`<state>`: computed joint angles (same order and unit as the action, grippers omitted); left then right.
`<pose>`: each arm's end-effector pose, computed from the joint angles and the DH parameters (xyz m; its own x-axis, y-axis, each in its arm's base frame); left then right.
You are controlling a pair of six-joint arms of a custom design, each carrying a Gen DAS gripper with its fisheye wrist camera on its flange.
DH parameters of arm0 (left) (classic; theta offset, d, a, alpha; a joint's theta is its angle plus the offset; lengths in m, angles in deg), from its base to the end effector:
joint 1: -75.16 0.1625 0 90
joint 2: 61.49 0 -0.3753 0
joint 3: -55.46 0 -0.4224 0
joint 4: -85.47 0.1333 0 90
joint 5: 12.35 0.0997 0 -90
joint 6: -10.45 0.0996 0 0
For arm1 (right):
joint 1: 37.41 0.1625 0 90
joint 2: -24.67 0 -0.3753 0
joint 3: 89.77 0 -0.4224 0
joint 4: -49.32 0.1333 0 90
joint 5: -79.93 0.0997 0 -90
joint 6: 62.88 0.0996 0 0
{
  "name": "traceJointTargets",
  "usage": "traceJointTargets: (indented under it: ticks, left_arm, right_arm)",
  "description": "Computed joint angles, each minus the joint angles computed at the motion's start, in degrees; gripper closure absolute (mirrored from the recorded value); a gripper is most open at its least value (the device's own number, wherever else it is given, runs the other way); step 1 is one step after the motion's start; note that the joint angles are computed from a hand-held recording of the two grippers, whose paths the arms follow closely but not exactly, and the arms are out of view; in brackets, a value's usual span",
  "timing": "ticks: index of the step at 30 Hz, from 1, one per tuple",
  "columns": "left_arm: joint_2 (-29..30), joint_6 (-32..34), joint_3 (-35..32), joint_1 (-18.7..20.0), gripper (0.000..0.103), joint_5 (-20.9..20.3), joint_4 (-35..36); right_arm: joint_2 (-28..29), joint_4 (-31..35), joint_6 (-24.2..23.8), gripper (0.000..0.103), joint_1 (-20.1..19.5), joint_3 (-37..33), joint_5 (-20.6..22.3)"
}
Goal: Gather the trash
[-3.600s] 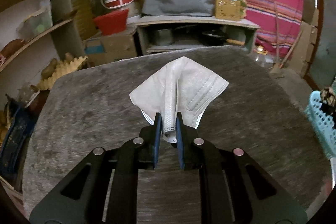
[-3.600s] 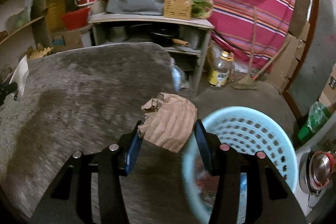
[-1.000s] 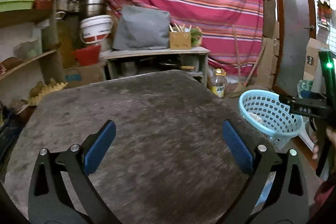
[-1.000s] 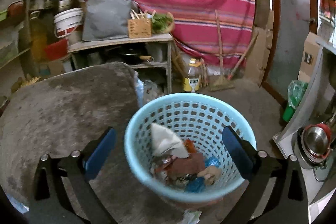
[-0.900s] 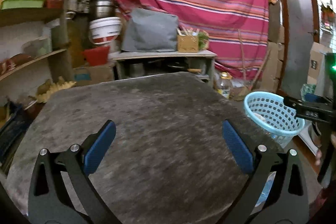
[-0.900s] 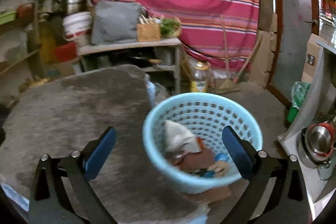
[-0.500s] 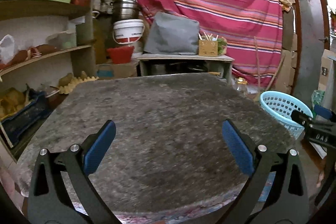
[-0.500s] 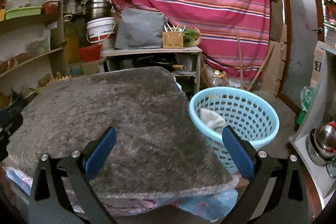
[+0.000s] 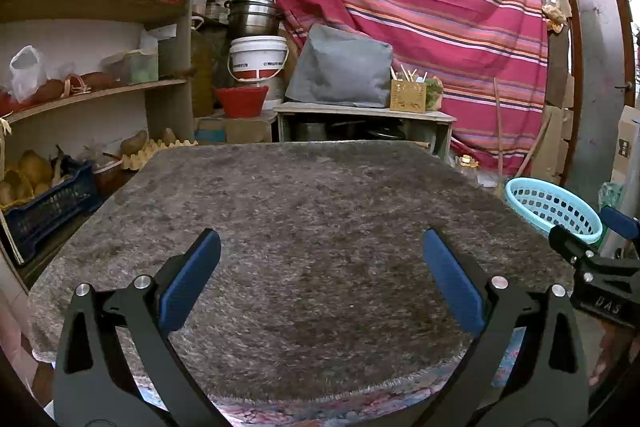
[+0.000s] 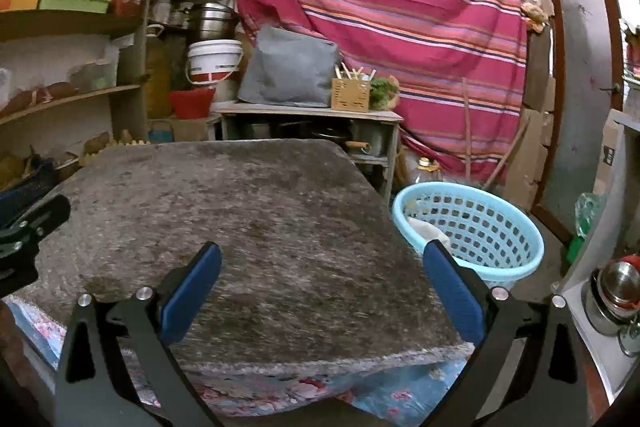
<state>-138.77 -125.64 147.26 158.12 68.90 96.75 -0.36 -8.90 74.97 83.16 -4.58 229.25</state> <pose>0.0815 -0.5509 0.2901 -0.6818 0.2889 -0.6721 0.7304 0.3214 -0.6027 0.3450 -0.4904 -0.1465 -0.6383 0.3367 0.6923 -0.6009 0.3441 -0.7214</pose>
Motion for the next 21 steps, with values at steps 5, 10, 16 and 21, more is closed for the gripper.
traceJointTargets:
  ticks: [5, 10, 16, 21]
  left_arm:
    - [0.2, -0.1, 0.1, 0.1, 0.005, 0.1, -1.3]
    - [0.6, -0.3, -0.3, 0.2, 0.005, -0.2, -1.0]
    - [-0.1, 1.1, 1.2, -0.2, 0.005, -0.5, -3.5]
    - [-0.2, 1.2, 1.4, -0.3, 0.005, -0.9, -4.0]
  right_arm:
    - [0.5, 2.5, 2.1, 0.004, -0.2, -1.0, -1.3]
    - [0.8, 2.8, 2.5, 0.004, -0.3, -1.4, -2.1]
    - [1.0, 2.5, 2.1, 0.004, -0.3, -1.7, -2.4]
    - [1.2, 2.7, 2.3, 0.004, -0.3, -2.0, -2.5]
